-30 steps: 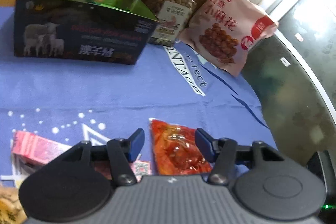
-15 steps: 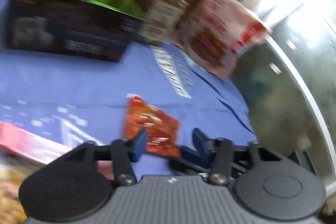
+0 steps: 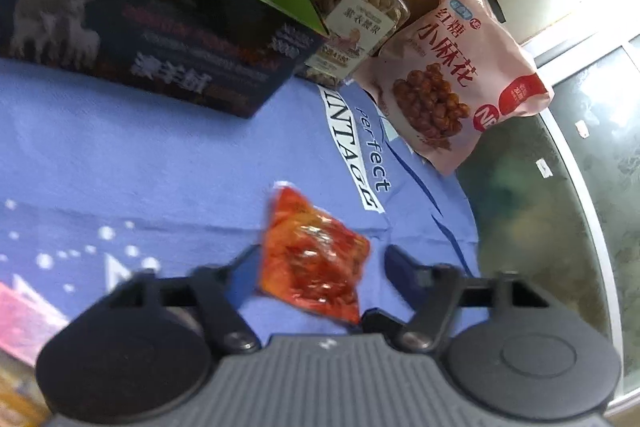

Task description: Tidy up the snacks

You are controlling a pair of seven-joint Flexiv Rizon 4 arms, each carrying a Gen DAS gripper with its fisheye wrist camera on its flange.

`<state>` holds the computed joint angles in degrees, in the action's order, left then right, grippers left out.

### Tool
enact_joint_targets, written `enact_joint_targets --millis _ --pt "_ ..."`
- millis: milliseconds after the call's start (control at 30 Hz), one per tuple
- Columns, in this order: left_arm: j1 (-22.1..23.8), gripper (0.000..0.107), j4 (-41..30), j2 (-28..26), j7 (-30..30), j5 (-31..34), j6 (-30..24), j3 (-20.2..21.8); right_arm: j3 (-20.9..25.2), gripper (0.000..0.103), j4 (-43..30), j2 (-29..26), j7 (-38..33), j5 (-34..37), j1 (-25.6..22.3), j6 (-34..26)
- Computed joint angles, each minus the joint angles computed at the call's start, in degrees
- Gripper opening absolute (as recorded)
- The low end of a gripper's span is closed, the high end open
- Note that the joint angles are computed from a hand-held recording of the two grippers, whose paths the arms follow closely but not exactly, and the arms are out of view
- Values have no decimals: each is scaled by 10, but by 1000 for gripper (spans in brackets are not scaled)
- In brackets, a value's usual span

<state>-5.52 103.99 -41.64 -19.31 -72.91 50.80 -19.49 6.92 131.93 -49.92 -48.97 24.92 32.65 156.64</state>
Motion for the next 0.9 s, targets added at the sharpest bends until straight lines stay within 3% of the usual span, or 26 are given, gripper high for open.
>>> enact_joint_targets --millis 67,133,333,467,600,700,900 --pt "-6 14 -12 -12 -30 29 -9 6 5 2 3 -2 7 -13 -9 10" --pt "-5 9 -14 -17 -40 33 -7 2 4 3 4 0 7 -9 -6 11" --pt "-2 7 -8 -15 -25 27 9 -7 -3 10 -2 2 3 65 15 14" --pt "2 6 -9 -18 -26 27 6 -9 -3 26 -3 1 23 115 4 12" --pt "2 5 -6 -18 -16 16 11 -13 14 25 13 -9 84 -3 -63 30" --pt "1 5 -3 -15 -16 15 12 -11 13 23 10 -11 97 -52 -72 30" --pt "11 5 23 16 28 -26 16 -10 1 19 -16 -2 78 -41 -41 29"
